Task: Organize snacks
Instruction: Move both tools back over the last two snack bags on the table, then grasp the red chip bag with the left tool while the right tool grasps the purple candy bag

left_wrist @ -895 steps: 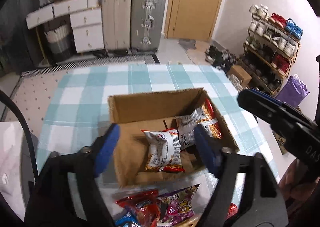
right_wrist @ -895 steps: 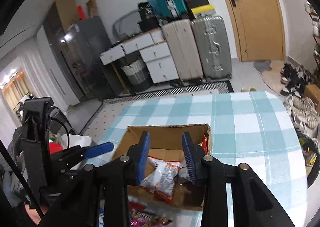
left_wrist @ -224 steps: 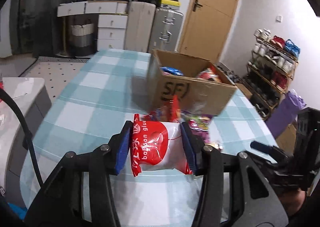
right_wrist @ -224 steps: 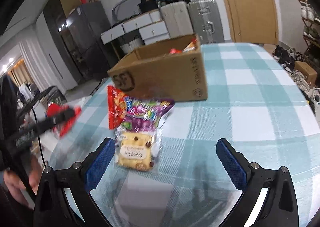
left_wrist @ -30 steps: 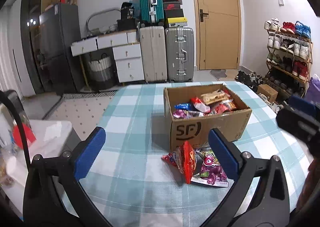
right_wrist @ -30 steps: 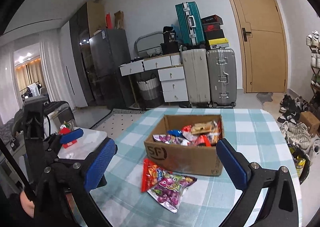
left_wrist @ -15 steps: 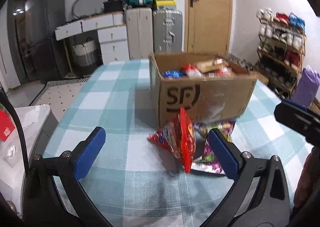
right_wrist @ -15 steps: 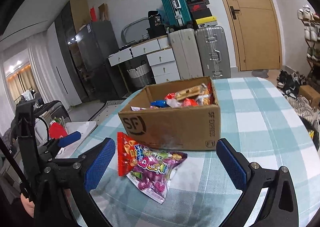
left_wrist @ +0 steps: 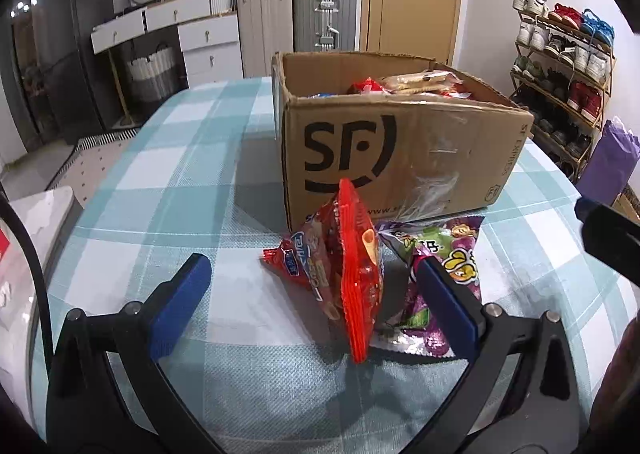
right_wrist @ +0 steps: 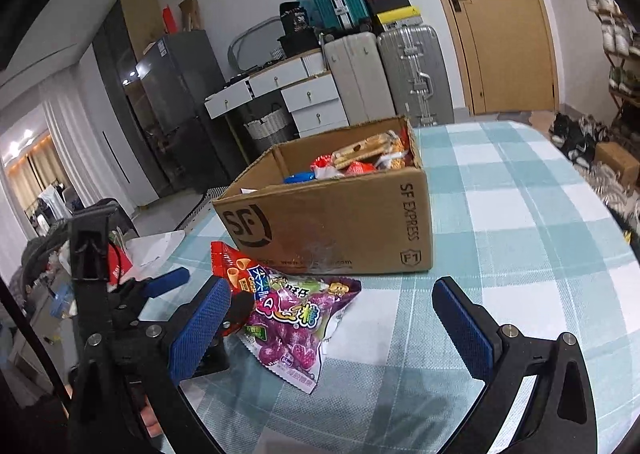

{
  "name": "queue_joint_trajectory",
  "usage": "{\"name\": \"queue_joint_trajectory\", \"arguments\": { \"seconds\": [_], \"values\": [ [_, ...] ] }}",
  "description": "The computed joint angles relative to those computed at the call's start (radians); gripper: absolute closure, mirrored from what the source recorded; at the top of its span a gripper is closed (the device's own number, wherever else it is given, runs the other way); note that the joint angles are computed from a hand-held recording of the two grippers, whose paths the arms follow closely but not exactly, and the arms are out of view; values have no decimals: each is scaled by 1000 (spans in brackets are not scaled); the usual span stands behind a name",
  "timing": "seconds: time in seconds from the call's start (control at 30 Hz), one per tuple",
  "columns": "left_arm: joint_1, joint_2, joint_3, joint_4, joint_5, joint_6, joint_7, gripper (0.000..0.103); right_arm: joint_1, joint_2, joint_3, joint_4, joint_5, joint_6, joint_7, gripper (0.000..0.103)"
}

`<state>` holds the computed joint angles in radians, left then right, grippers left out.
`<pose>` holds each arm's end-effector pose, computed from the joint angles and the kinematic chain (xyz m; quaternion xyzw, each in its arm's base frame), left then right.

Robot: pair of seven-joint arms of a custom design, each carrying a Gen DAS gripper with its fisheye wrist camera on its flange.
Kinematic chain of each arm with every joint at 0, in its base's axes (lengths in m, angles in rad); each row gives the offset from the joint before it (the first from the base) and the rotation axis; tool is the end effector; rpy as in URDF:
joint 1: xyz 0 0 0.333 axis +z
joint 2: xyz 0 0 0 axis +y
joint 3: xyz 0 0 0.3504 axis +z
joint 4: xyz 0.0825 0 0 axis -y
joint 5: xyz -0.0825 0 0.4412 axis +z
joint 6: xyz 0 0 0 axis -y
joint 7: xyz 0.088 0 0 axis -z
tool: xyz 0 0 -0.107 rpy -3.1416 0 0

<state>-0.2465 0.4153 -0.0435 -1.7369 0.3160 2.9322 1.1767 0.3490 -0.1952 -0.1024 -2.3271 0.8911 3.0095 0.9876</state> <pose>0.7306 -0.2340 0.4307 -0.5957 0.7048 -0.3052 0.2351 0.5524 0.0780 0.5024 -0.6274 0.6360 -0.1696 0.4161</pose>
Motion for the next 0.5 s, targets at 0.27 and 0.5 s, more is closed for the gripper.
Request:
{"name": "queue_joint_trajectory", "arguments": {
  "seconds": [0.27,0.5],
  "values": [
    [108,83,-117,86,-195,-31,148,1,-6,-5,-1,-12,-53,16,60,0],
    [168,170,-186,190,-322,-88,255,18,-4,-8,8,-26,-158,39,104,0]
  ]
}}
